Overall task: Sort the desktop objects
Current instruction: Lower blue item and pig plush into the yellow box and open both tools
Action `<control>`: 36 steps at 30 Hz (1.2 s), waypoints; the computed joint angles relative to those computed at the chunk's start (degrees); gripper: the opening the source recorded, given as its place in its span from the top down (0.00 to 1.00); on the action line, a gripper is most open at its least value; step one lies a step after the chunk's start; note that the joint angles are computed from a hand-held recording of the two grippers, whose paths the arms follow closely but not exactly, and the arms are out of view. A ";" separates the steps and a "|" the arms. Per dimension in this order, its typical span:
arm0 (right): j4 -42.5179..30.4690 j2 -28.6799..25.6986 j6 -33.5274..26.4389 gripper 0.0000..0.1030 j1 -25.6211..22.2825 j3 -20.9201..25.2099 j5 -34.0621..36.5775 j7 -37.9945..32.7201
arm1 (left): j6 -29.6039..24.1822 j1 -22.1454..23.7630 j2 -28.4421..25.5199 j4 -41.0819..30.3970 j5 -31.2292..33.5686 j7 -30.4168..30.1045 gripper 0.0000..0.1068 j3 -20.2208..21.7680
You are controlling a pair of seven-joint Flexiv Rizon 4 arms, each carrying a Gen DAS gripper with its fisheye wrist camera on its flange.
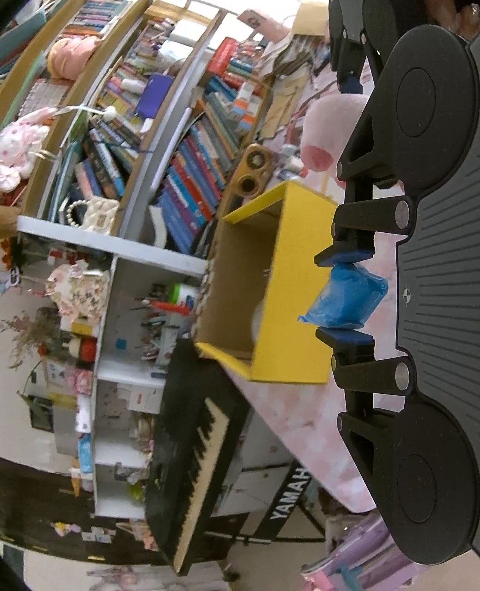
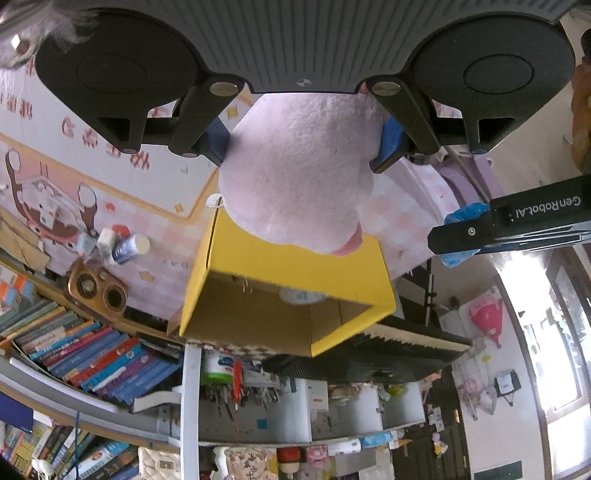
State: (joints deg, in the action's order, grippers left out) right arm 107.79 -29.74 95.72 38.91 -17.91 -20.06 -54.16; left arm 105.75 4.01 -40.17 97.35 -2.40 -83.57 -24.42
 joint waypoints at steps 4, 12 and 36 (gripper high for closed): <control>-4.14 -1.65 -0.08 0.27 -3.43 2.44 -0.49 -1.59 | -0.72 -2.06 -1.45 -4.39 -0.88 1.06 0.69 2.10; -13.44 -5.69 -0.49 0.27 -9.21 5.99 -1.10 -5.05 | -3.84 -7.98 -6.00 -15.67 -4.51 4.43 0.69 7.52; -67.89 -34.11 -30.45 0.27 -24.38 28.83 4.02 -31.76 | -43.78 -21.68 -35.05 -73.16 -6.82 0.19 0.69 29.87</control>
State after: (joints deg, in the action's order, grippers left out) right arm 39.90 -63.86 65.28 14.53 10.92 -16.04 -85.92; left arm 61.97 -17.67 -75.22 24.19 -9.23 -83.39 5.46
